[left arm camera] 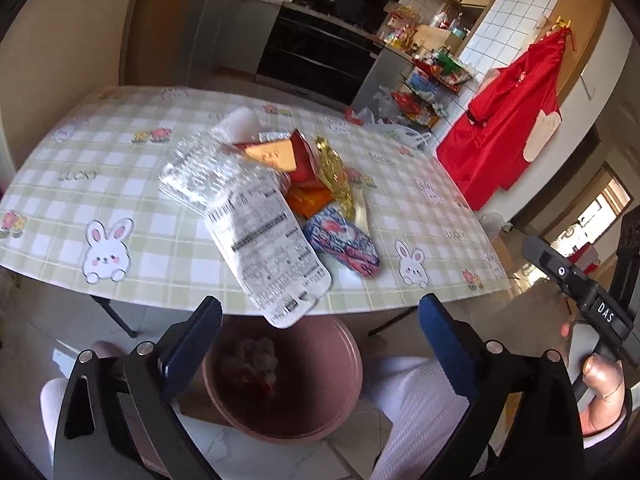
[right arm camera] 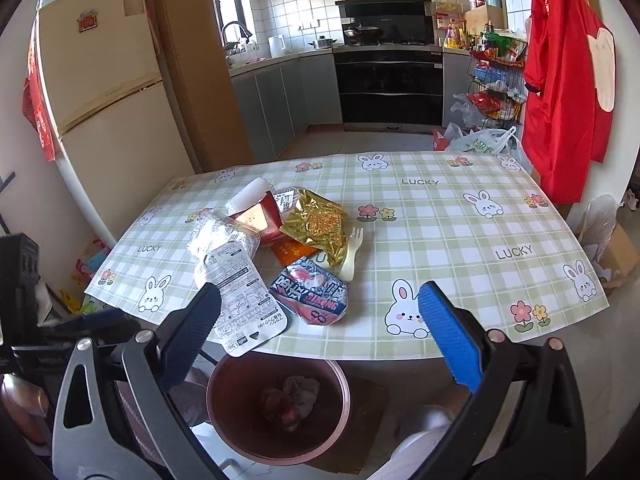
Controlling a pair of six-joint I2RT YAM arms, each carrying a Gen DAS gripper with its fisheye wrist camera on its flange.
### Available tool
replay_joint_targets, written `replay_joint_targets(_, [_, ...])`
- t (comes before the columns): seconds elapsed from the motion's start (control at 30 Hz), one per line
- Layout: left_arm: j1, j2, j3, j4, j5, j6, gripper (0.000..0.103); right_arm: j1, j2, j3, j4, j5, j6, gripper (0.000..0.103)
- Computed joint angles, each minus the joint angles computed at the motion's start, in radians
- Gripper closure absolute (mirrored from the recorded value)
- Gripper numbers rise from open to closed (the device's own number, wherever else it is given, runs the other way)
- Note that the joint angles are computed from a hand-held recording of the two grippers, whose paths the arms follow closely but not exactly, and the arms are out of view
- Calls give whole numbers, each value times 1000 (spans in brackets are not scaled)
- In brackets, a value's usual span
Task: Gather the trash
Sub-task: 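Drop the red can into the bin by opening the left gripper, then grasp the gold foil wrapper with the right gripper and lift it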
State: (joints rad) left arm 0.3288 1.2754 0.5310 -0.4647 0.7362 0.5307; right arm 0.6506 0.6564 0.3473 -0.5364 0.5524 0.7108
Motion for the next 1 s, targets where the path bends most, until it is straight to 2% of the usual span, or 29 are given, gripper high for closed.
replay_joint_targets(0.27, [193,0,72,159,31,-127,6,32,24,14,-14,36,24,6])
replay_joint_targets(0.47, [245,53,122,265,-2,-176,6,-9,98,5,57,18,-55,6])
replay_joint_targets(0.57, [251,102,133,323,-31,-208,6,-58,184,-1,131,-8,-142,6])
replay_joint_targets(0.77, [223,159,86,475,-83,-249,6,-209,404,-13,360,-137,-362,6])
replay_joint_targets(0.93, [182,228,58,559,-112,-260,6,-332,599,4,542,-296,-462,6])
replay_joint_targets(1.0, [157,254,55,580,-128,-263,6,-346,690,27,590,-317,-494,6])
